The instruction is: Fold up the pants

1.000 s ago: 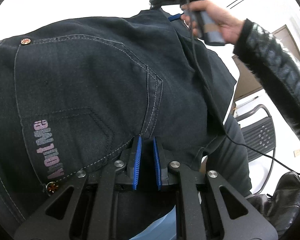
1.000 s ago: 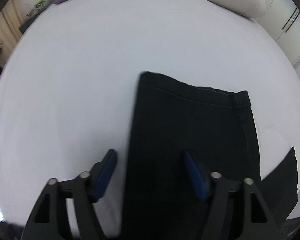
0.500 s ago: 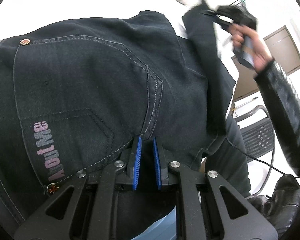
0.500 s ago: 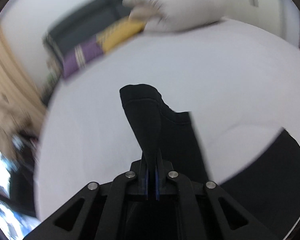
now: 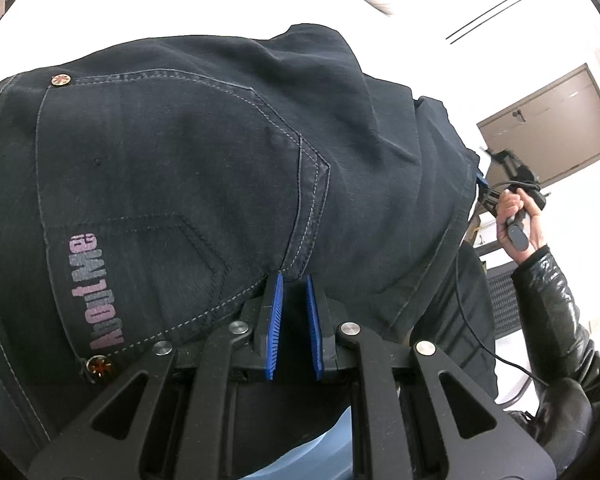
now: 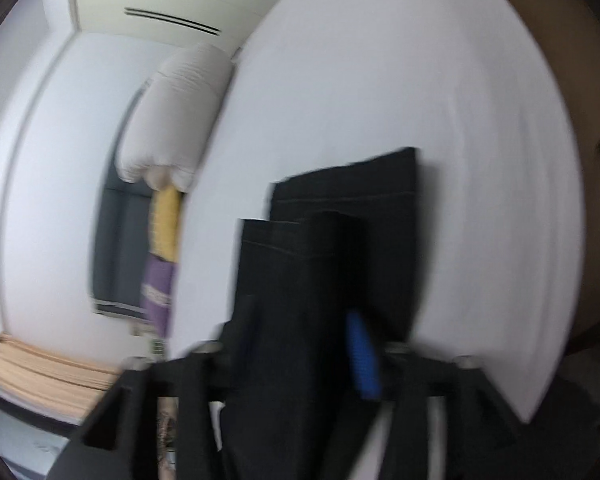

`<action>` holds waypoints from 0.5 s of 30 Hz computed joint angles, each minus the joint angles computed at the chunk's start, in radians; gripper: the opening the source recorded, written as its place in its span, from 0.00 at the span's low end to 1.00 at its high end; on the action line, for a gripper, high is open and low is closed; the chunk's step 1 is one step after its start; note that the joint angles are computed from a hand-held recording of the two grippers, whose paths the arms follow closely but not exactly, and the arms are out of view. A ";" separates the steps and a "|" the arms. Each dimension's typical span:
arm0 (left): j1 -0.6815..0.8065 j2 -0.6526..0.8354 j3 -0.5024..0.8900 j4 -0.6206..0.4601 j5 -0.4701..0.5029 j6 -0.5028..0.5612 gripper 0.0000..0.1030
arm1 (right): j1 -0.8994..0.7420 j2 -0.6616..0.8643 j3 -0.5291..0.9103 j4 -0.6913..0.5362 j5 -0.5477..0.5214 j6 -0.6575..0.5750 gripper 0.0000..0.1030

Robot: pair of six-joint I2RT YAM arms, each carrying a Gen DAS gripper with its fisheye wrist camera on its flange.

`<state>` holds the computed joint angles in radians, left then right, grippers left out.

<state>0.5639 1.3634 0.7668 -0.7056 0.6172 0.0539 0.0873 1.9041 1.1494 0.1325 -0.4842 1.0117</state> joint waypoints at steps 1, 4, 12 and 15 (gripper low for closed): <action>-0.005 -0.005 -0.001 0.000 -0.007 -0.007 0.12 | -0.002 0.004 0.000 0.027 -0.007 0.008 0.72; -0.010 -0.013 -0.006 0.004 -0.016 -0.029 0.12 | -0.003 0.024 0.030 0.030 -0.001 0.006 0.69; -0.027 -0.028 0.007 -0.010 -0.035 -0.079 0.12 | -0.025 0.128 0.211 -0.174 0.038 -0.080 0.04; -0.028 -0.040 0.007 -0.007 -0.022 -0.107 0.12 | -0.047 0.104 0.178 -0.161 0.051 -0.101 0.04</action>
<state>0.5364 1.3231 0.7742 -0.7128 0.5955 -0.0535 0.0403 2.0083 1.3275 -0.0282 -0.4328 0.9104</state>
